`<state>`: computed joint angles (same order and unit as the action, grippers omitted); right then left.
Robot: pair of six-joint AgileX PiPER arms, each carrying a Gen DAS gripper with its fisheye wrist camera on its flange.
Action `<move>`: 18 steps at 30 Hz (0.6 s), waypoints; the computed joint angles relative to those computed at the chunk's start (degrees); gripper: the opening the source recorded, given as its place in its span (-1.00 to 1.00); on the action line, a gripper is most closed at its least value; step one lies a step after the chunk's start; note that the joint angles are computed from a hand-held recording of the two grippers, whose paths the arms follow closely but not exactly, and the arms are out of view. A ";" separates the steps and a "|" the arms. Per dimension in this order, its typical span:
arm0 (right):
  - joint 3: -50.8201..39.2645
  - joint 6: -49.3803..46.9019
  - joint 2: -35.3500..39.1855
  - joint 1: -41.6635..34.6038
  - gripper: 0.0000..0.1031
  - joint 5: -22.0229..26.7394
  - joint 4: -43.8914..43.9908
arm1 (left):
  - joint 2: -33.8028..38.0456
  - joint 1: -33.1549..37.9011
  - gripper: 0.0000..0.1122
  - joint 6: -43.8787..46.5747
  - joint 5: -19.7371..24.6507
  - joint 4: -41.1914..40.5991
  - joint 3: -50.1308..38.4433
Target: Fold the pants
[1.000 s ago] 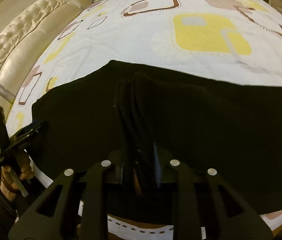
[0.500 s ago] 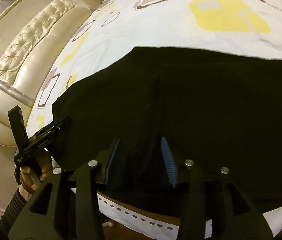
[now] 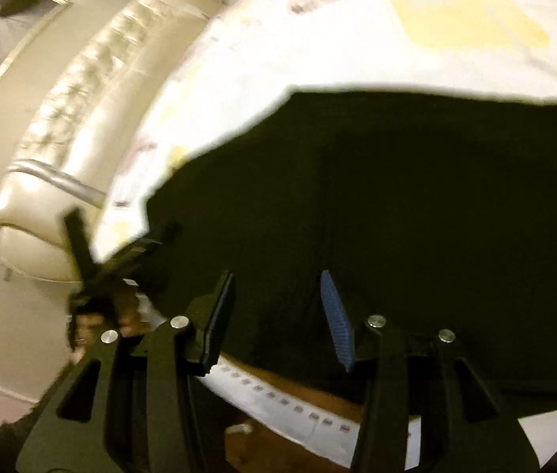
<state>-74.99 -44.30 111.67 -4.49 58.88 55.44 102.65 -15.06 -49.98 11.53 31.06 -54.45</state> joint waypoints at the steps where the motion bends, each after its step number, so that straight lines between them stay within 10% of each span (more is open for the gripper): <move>1: 0.19 -1.98 -1.63 -1.86 -0.09 0.70 1.15 | 0.00 -0.01 0.56 -0.06 0.00 0.03 0.00; 4: -1.41 -7.03 -5.79 -10.59 0.30 3.22 3.95 | 0.00 -0.01 0.56 -0.12 0.00 0.02 0.00; 8: -10.05 -0.68 -1.02 -23.46 0.29 -0.57 -1.62 | 0.04 -0.08 0.56 -1.12 0.10 0.96 0.01; 18: -29.98 15.61 21.94 -27.52 -0.65 9.23 -7.22 | 0.31 -0.77 0.56 -5.34 0.79 4.99 -0.21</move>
<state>-104.96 -28.69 133.61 -32.00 68.11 48.21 102.97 -15.84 -55.33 12.32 36.05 -54.66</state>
